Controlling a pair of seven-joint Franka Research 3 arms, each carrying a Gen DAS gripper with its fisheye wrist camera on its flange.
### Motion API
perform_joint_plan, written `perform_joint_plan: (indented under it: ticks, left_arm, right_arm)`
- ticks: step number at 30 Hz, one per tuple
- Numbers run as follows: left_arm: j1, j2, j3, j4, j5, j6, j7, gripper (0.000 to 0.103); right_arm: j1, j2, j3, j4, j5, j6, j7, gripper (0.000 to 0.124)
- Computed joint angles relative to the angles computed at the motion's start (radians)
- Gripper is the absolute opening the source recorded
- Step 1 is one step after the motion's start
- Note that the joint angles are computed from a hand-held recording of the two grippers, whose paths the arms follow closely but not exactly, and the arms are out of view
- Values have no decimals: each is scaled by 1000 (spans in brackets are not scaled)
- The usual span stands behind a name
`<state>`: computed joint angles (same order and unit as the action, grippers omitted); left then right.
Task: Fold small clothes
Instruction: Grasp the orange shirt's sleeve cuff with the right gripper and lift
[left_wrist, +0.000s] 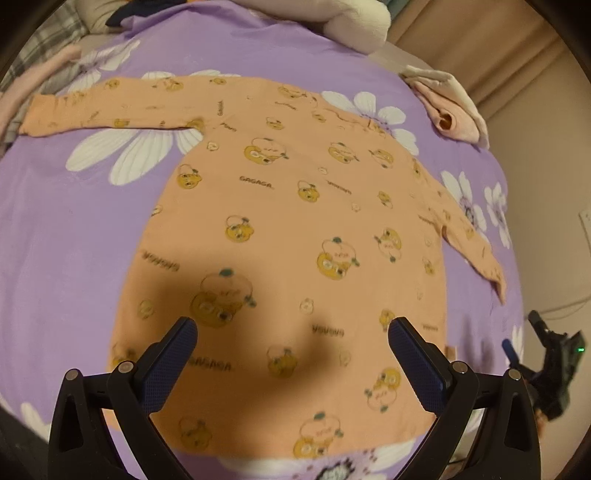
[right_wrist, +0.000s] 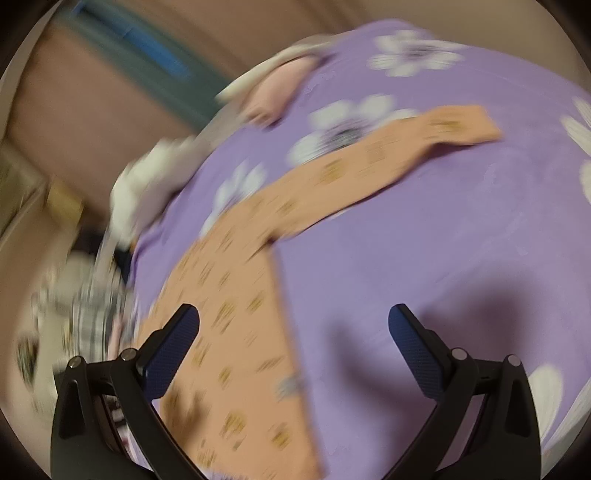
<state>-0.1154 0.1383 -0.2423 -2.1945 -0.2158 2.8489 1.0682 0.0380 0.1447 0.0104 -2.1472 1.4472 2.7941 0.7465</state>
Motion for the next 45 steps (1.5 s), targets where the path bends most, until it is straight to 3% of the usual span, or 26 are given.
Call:
perform_joint_plan:
  ticks: [2,3,4,7,10,15,18,20,21,23,27,30,33,40,45]
  left_arm:
    - [38,33,-41,23,-126,40,109,102]
    - [74,51,-82,42,-225,42,192,102]
    - [80,63,-88,53,-255,46,216,102]
    - [88,99,-97,85,-284,85,244,102]
    - [134,136,-153,117,-361,137,299,102]
    - [127,177,-144,160,-291,188,235,102]
    - [150,196,-159,193,-246,139,205,102]
    - [130,202,-130,209,-198,102,161,102]
    - [119,202,-113,213,-172,89,138,102]
    - [100,200,-84,216,-121,72,99,102]
    - [76,196,-39,213,-25,52,26,102]
    - [114,191,-71,202,-42,47,46,102]
    - [135,170,-85,172,-63,62,69,102]
    - [204,125,-118,106,-188,97,145,102]
    - [227,77,-118,63,-278,101,239,102]
  right_arm:
    - [-36,57,-20,53,66,-17,-12,102]
    - [-52,83,-26,76,68,-27,15,101]
    - [-68,115,-32,104,52,-42,67,99]
    - [-127,202,-29,197,59,-95,141,93]
    - [-183,297,-4,307,82,-131,189,88]
    - [-241,406,43,447,141,-90,211,72]
    - [-255,472,51,534,104,-43,306,47]
    - [-265,505,60,565,78,-1,364,11]
    - [-273,510,63,564,61,11,393,4]
    - [-308,502,95,550,85,21,367,5]
    - [-300,455,98,513,60,119,270,6]
    - [-285,476,53,518,-114,65,436,5]
    - [-237,463,14,507,-292,102,541,6]
    - [-150,374,33,556,-606,104,568,6]
    - [-28,411,14,725,-853,41,666,6]
